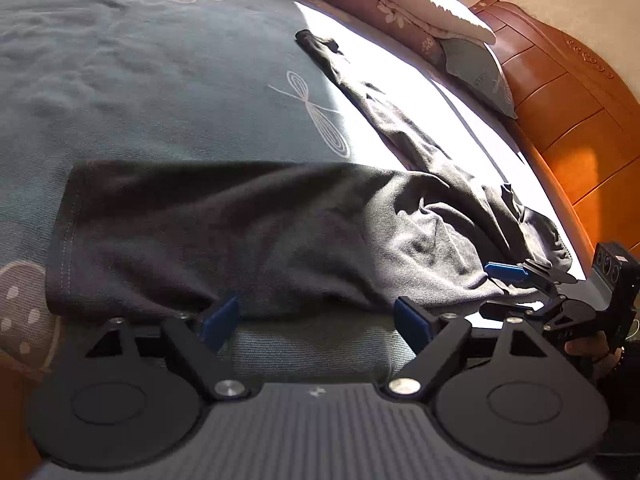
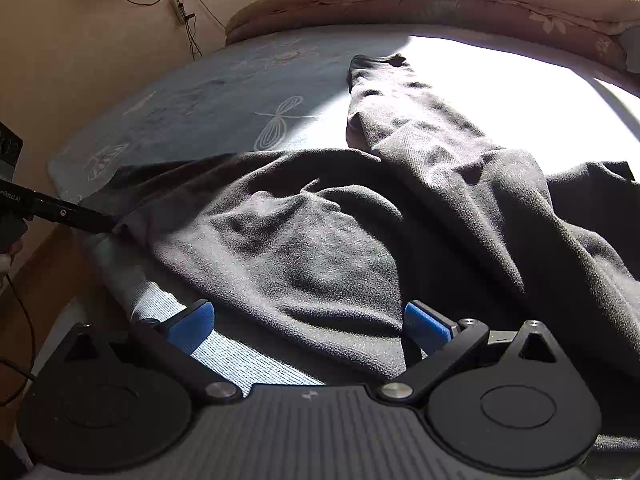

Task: Fold clothes

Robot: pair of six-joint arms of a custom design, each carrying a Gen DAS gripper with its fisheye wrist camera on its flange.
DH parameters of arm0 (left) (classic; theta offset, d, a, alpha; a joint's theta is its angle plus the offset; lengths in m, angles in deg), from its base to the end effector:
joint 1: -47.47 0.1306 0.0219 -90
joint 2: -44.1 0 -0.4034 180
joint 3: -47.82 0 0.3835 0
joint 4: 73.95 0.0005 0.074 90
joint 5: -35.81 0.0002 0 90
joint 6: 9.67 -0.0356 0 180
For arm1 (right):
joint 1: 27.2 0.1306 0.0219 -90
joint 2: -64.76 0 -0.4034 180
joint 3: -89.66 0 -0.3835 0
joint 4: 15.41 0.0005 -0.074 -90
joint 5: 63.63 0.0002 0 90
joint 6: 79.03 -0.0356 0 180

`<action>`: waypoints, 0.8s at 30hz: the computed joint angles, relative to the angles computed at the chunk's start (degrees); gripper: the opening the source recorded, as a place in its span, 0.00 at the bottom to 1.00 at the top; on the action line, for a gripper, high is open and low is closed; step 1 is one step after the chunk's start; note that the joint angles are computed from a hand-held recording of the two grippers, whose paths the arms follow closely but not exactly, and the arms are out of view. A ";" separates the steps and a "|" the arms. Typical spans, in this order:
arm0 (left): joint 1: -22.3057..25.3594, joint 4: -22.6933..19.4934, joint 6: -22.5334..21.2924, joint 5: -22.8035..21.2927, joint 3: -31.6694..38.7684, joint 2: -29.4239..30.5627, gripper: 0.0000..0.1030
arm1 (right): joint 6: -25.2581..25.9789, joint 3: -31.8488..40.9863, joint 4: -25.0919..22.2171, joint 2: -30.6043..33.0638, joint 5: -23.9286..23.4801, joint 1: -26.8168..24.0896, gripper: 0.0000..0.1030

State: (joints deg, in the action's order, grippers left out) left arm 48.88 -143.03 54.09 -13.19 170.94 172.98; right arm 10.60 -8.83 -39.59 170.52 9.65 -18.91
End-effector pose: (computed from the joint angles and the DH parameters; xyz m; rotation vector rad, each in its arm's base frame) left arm 0.6832 -0.0070 0.3087 0.6830 2.5031 -0.8584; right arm 0.5455 0.0893 0.2803 -0.3003 2.3927 0.4218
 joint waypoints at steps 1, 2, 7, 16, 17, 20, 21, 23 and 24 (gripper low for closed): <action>0.21 0.48 0.17 -0.39 0.15 -0.24 0.82 | -0.30 1.34 -2.22 0.30 0.88 0.36 1.00; 0.38 1.24 0.38 -0.74 0.41 -0.35 0.82 | -0.56 2.76 -4.21 0.65 0.98 0.63 1.00; 0.56 7.39 6.18 -2.47 3.36 1.53 0.82 | 5.30 8.36 -3.66 2.71 -2.59 3.38 1.00; 0.73 12.68 9.51 -3.63 4.09 4.50 0.85 | 9.15 17.55 -5.53 12.44 6.41 7.33 1.00; 0.86 12.70 8.68 -3.37 3.86 4.39 0.85 | 10.34 15.71 -4.96 11.43 7.17 6.95 1.00; 0.90 11.89 8.19 -3.29 4.68 4.62 0.85 | 10.76 10.42 -2.95 8.01 6.80 4.44 1.00; 0.76 11.88 8.14 -3.13 5.06 4.72 0.85 | 11.31 9.58 -3.01 7.33 6.39 3.74 1.00; 0.35 12.13 7.64 -1.99 5.59 4.95 0.85 | 12.21 9.10 -4.26 6.54 6.22 2.95 1.00; 0.14 12.18 7.33 -1.34 5.93 5.13 0.85 | 12.52 9.42 -5.40 6.40 6.48 2.87 1.00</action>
State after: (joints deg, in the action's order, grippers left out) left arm 49.02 -130.85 61.42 -14.53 176.86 178.10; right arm 23.12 0.59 -44.99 176.92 16.13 -16.04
